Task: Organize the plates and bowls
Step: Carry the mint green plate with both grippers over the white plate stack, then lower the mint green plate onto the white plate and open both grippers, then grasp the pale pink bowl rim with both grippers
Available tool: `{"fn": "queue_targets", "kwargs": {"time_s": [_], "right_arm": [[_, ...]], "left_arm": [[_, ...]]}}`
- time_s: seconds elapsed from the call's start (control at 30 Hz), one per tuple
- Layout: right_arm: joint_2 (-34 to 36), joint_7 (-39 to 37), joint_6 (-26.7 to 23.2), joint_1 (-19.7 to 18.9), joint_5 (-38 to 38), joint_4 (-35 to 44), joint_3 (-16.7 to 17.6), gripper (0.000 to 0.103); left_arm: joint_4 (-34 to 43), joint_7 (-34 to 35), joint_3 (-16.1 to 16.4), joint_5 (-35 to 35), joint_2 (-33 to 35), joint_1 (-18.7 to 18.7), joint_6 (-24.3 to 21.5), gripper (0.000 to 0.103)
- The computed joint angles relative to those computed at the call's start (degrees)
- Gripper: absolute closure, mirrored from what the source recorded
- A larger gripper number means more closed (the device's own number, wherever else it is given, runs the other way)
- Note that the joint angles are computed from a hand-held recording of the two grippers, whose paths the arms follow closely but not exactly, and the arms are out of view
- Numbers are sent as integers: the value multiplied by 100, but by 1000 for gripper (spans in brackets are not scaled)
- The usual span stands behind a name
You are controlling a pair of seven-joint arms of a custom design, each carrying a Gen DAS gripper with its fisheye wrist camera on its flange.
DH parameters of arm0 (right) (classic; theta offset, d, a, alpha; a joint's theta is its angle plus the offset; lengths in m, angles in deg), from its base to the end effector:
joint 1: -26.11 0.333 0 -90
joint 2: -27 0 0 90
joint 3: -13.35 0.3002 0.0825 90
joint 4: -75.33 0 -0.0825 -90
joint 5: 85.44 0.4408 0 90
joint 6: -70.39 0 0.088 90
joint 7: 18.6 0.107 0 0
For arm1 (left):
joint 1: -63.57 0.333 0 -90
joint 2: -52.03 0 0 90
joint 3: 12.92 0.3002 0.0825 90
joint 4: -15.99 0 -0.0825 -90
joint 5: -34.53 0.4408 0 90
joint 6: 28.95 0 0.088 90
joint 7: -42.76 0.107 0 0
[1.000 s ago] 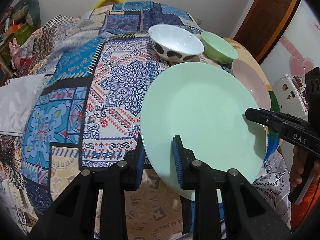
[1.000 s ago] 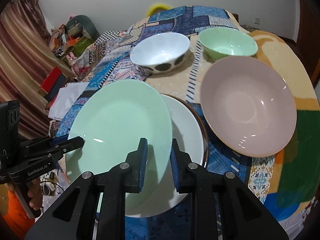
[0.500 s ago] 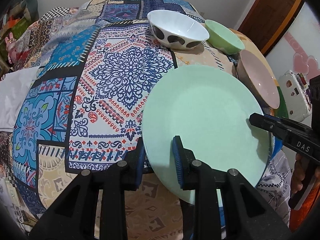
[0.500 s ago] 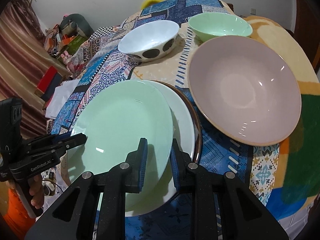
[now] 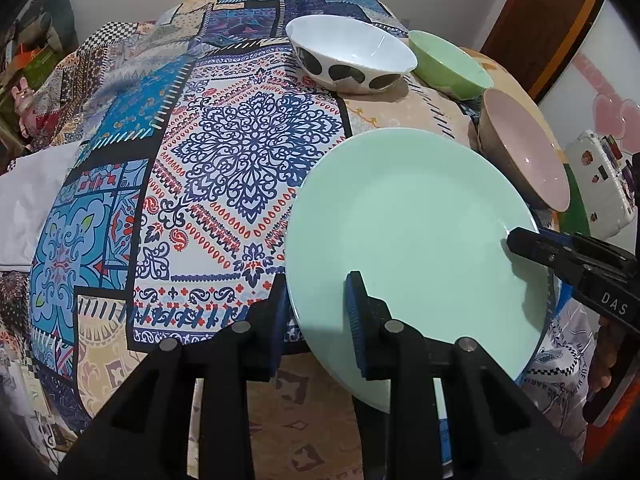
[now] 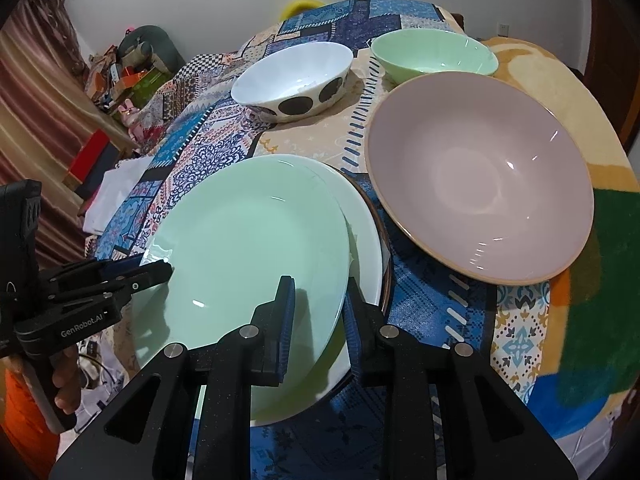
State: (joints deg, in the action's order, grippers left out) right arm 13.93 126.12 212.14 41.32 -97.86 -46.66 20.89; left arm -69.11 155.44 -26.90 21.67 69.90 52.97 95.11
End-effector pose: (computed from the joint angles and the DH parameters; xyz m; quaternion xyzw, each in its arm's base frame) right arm 0.5410 0.2319 0.5357 -0.5190 0.8014 -0.1326 0.2660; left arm 0.6765 -0.2951 0.5142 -0.4067 0.8839 -0.2290 0.0295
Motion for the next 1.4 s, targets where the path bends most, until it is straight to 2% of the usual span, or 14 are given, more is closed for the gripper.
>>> {"fn": "queue_targets", "kwargs": {"time_s": [0.17, 0.4, 0.57, 0.67, 0.73, 0.83, 0.93, 1.23, 1.4], "right_arm": [[-92, 109, 0, -26, 0, -62, 8, 80], [-361, 471, -187, -157, -627, -85, 169, 74], [-649, 798, -191, -297, -1114, -179, 289, 56], [-810, 890, -196, -374, -1248, -239, 316, 52], [-889, 1014, -260, -451, -1405, -262, 378, 48], [-1012, 1178, -314, -547, -1609, -320, 427, 42], [-1128, 1304, -404, -623, -1736, -387, 459, 36], [-1378, 1435, -383, -803, -1712, -725, 332, 35], [-1409, 1506, -260, -913, -1578, -915, 265, 35]], "left_arm": [[-337, 188, 3, 138, -265, -29, 301, 74], [-520, 319, -1, -66, -551, -7, 624, 60], [-563, 392, -26, -338, -755, -3, 835, 47], [-575, 481, -51, -502, -846, -33, 1002, 40], [-521, 561, -77, -612, -855, -63, 1068, 29], [-408, 652, -114, -731, -811, -119, 1116, 20], [-199, 658, -158, -725, -655, -212, 1145, 15], [590, 367, -276, -297, 65, -531, 863, 14], [1332, 126, -304, 52, 720, -779, 523, 14]]}}
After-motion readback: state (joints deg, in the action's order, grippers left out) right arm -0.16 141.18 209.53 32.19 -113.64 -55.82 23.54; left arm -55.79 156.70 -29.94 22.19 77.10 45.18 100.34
